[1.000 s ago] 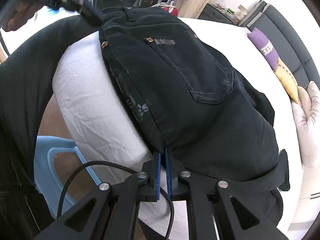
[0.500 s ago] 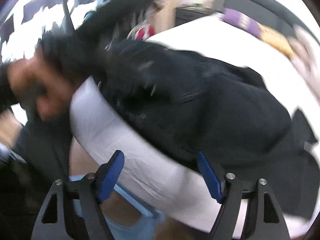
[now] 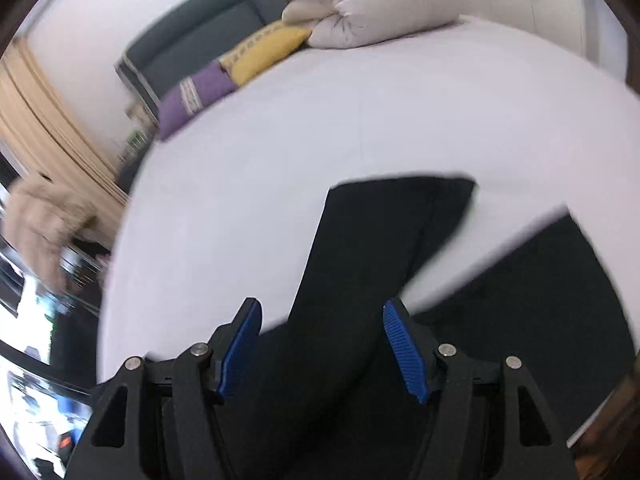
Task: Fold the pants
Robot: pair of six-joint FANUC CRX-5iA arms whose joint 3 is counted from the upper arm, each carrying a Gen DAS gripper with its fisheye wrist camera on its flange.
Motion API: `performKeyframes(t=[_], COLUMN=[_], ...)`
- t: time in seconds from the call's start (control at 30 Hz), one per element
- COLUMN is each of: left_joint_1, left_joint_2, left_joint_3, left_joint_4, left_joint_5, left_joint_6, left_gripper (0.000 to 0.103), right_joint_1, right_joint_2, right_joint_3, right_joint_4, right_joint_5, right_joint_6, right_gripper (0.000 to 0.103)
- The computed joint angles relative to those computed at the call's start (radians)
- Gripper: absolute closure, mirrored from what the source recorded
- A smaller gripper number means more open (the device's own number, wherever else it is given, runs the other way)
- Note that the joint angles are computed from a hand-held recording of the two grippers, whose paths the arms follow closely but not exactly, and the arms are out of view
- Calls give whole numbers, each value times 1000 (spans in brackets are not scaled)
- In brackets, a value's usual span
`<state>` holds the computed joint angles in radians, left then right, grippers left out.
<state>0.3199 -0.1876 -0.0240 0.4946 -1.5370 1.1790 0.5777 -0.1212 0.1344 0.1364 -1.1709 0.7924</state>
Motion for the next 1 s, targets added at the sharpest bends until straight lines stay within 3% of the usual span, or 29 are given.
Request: performKeyframes(t=[0.13, 0.33, 0.43, 0.5, 0.53, 0.57, 0.63, 0.7, 0.9, 1.0], left_joint_1=[5, 47, 68, 69, 72, 74, 72, 75, 71, 60], left_joint_2=[7, -2, 1, 1, 4, 5, 1, -1, -17, -25], left_joint_3=[-10, -37, -40, -40, -36, -35, -37, -37, -48, -44], left_joint_4=[14, 39, 51, 55, 56, 56, 52, 51, 45, 32], left_joint_5=[0, -15, -22, -24, -27, -27, -25, -25, -17, -11], left_joint_6=[-3, -43, -59, -60, -62, -64, -64, -66, -63, -47], left_gripper=[101, 101, 101, 101, 101, 101, 101, 101, 101, 101], right_joint_1=[3, -13, -29, -33, -36, -42, -65, -86, -176, -308], right_joint_2=[221, 433, 424, 410, 403, 389, 343, 242, -144, -362], right_joint_3=[173, 324, 278, 261, 257, 250, 227, 150, -135, -325], right_joint_4=[100, 144, 147, 134, 128, 120, 79, 54, 15, -137], right_joint_5=[-100, -274, -217, -188, -181, -170, -138, -40, 208, 354], right_joint_6=[49, 45, -6, 18, 42, 61, 65, 53, -100, -169], right_gripper=[36, 36, 38, 54, 74, 95, 98, 98, 98, 94])
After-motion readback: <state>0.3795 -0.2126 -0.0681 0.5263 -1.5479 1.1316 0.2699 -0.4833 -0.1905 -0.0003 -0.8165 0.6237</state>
